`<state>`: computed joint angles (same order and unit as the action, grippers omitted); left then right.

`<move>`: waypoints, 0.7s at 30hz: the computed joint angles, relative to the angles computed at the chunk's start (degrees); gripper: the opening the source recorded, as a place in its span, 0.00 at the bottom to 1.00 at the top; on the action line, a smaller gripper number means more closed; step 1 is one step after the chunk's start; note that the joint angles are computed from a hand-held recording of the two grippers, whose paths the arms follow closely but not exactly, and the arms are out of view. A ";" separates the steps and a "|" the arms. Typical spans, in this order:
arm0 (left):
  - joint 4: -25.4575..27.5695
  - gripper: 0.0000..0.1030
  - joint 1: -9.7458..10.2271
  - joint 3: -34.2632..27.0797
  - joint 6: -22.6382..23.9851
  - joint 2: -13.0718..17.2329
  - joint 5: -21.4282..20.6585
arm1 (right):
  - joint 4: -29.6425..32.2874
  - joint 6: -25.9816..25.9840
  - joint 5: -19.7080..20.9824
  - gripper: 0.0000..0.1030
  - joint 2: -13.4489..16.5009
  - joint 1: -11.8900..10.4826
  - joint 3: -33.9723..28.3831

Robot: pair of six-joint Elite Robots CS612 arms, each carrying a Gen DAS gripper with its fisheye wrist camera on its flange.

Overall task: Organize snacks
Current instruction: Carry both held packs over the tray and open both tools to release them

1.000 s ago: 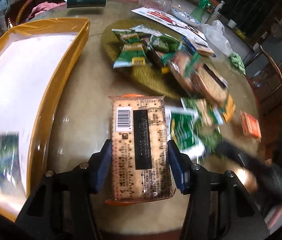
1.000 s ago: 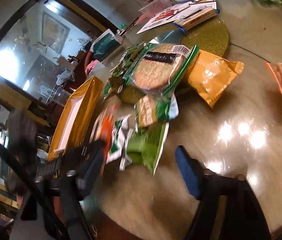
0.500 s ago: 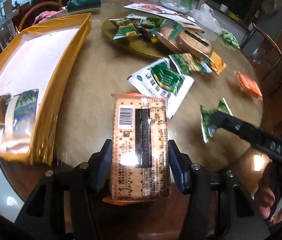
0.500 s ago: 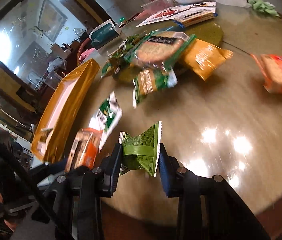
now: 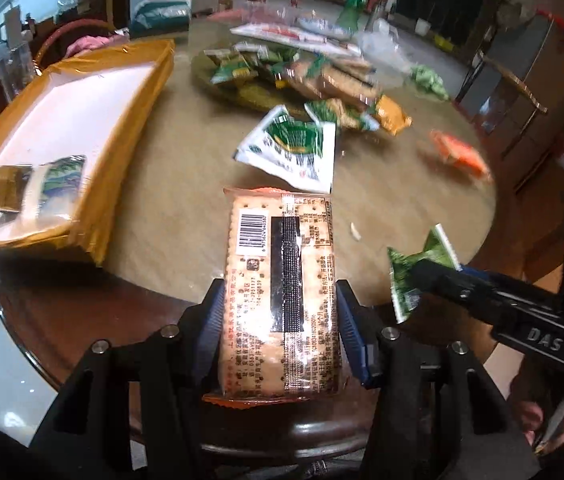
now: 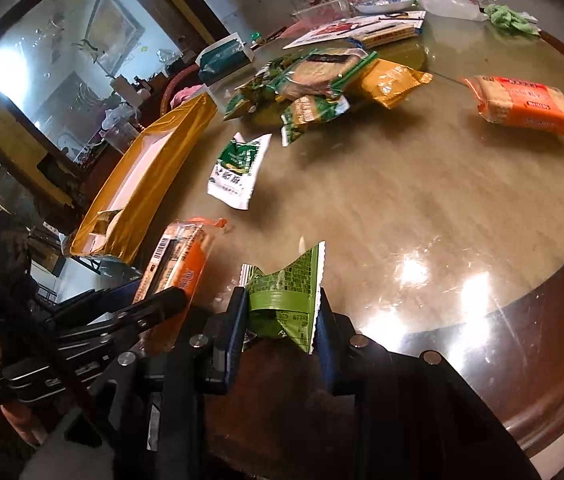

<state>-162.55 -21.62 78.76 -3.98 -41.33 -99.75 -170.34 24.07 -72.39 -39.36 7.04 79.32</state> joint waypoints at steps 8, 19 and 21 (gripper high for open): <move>-6.01 0.53 2.39 0.31 -5.74 -0.91 -3.32 | -1.88 -3.06 2.01 0.28 1.52 1.00 -3.83; -5.46 0.53 6.88 -8.65 -13.08 2.67 1.06 | 9.16 -9.88 6.64 0.28 10.52 3.36 -24.13; -4.29 0.53 7.62 -10.97 -13.74 3.66 2.31 | 11.98 -11.08 7.14 0.28 12.76 3.75 -28.87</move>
<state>-166.84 -14.01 67.79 -17.71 -37.68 -97.44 -158.36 12.98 -65.25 -26.60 10.79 50.45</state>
